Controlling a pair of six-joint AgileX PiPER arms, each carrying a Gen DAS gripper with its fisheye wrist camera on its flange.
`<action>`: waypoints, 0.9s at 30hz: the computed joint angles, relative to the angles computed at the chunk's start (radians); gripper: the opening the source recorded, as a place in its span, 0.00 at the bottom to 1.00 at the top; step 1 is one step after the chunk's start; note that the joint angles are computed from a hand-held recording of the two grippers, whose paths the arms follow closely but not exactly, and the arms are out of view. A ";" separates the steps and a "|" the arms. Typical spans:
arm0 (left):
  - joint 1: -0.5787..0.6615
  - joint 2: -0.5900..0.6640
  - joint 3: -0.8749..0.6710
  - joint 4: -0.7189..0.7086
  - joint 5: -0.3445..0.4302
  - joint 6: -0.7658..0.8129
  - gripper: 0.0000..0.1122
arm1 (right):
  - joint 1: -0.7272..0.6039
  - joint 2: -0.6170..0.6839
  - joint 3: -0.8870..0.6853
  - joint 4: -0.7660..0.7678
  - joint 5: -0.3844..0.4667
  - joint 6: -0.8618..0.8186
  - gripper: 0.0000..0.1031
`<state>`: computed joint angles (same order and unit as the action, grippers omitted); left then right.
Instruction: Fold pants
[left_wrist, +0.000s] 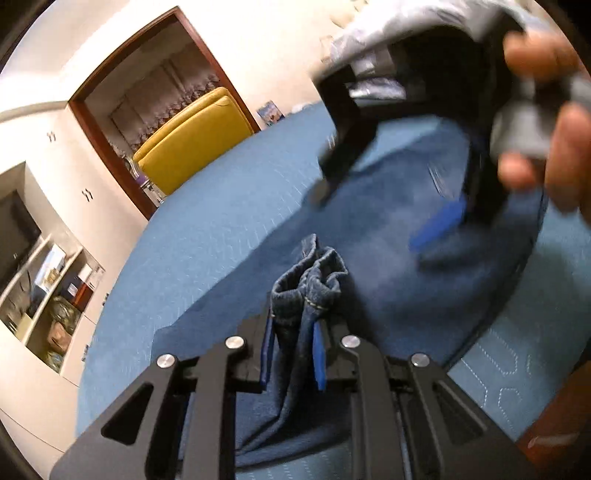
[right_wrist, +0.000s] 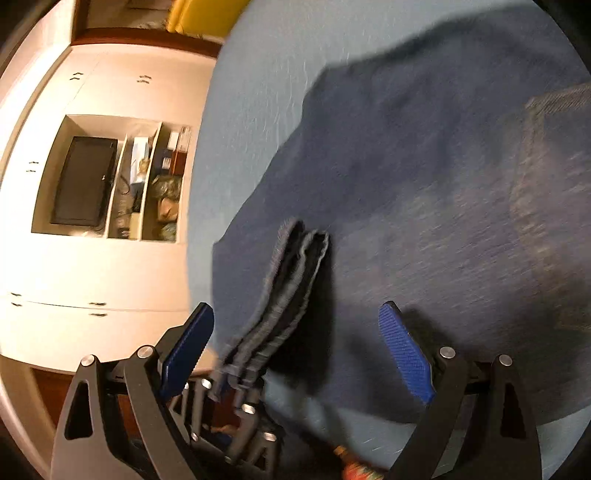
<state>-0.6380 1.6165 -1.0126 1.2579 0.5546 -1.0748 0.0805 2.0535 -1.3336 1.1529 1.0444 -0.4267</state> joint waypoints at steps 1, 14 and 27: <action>0.011 -0.013 0.004 -0.013 -0.013 0.010 0.16 | 0.003 0.030 -0.016 0.025 0.040 0.014 0.86; -0.068 -0.030 0.118 0.161 0.028 -0.122 0.15 | 0.110 0.214 -0.388 -0.078 0.033 0.207 0.56; -0.171 0.290 0.014 0.325 0.172 -0.224 0.15 | 0.144 0.218 -0.460 -0.391 -0.050 0.125 0.15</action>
<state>-0.8090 1.9060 -0.9988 1.5830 0.7269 -1.2984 0.2244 2.2711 -1.7935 0.7614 0.9940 -0.3015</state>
